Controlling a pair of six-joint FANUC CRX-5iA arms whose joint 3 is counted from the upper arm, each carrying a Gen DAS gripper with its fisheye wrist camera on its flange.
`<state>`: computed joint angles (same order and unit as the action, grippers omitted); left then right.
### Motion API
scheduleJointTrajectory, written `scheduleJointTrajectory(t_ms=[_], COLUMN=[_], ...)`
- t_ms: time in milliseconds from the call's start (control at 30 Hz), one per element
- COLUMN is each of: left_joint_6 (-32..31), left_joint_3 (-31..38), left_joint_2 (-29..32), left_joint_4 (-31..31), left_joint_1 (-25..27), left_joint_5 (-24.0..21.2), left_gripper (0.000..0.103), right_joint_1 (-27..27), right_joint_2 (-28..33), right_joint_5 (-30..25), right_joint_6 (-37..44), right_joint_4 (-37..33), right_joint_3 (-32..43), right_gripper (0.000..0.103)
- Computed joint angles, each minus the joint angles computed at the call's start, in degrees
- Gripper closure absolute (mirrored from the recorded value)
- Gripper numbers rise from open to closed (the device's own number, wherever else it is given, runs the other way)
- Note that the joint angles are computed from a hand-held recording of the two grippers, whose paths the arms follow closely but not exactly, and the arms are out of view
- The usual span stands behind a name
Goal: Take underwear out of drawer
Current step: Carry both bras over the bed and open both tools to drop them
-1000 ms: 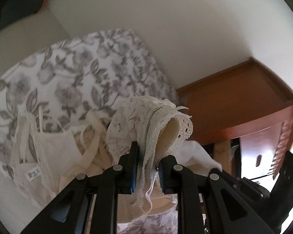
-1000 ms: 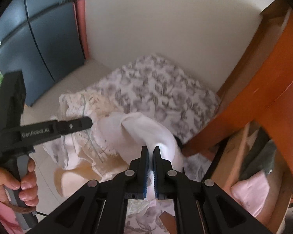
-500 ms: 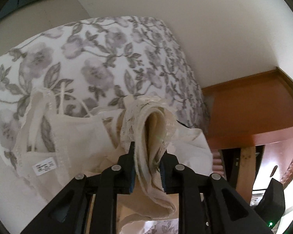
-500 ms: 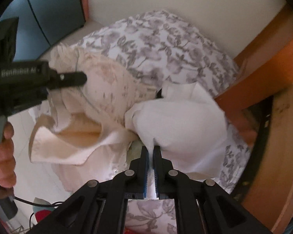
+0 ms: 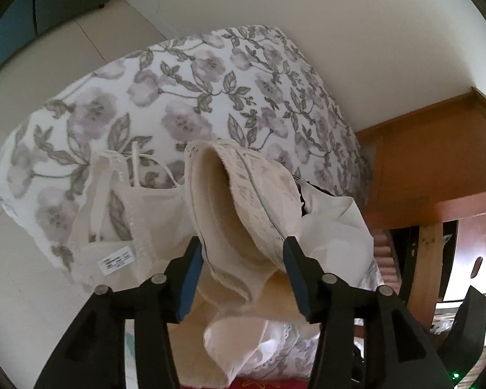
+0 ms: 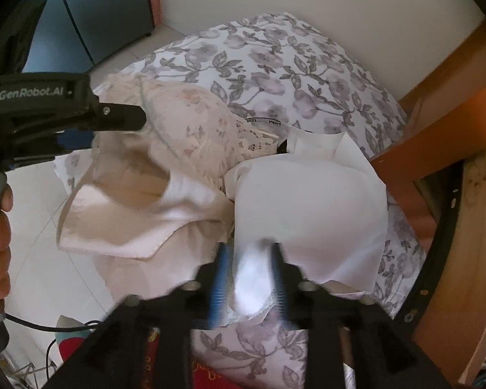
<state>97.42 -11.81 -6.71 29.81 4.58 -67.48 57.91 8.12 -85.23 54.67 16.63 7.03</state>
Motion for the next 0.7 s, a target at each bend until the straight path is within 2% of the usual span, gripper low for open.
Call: scheduleJointTrajectory(t_ms=[167,267,367,433,567,667,700], left_joint_6=[0.0,0.1,0.0,-0.1,0.1,0.0,0.0], left_joint_3=[2.1,3.7,5.3,6.2,7.1,6.4,6.4], left_joint_2=[-2.1,-3.1,-3.6,-3.6,-3.9,-4.6,-4.7], left_joint_4=[-2.5,-4.3,-5.8,-7.0,-8.6,-7.9,-7.9], left_joint_1=[0.5,0.4,-0.3,-1.0,-2.2,-2.4,-2.7], left_joint_5=[-2.1,-3.1,-3.6,-3.9,-3.9,-3.3,-3.1], left_gripper=[0.043,0.038,0.027,0.025,0.015,0.012,0.006], right_joint_1=[1.0,1.5,1.9,2.1,2.7,3.1,3.2], right_joint_2=[-0.8,-1.1,-1.0,-1.1,-1.5,-1.9,-2.1], right_joint_5=[-0.3,-1.0,-2.6,-3.4,-4.5,-5.5,-5.7], right_joint_6=[0.8,0.6,0.5,0.3,1.0,1.3,1.4], right_joint_4=[1.0,2.4,4.2,5.0,6.8,7.9,8.1], right_joint_3=[0.8,1.6,3.0,3.9,5.2,5.9,5.9], right_gripper=[0.049,0.042,0.032,0.024,0.017,0.01,0.004])
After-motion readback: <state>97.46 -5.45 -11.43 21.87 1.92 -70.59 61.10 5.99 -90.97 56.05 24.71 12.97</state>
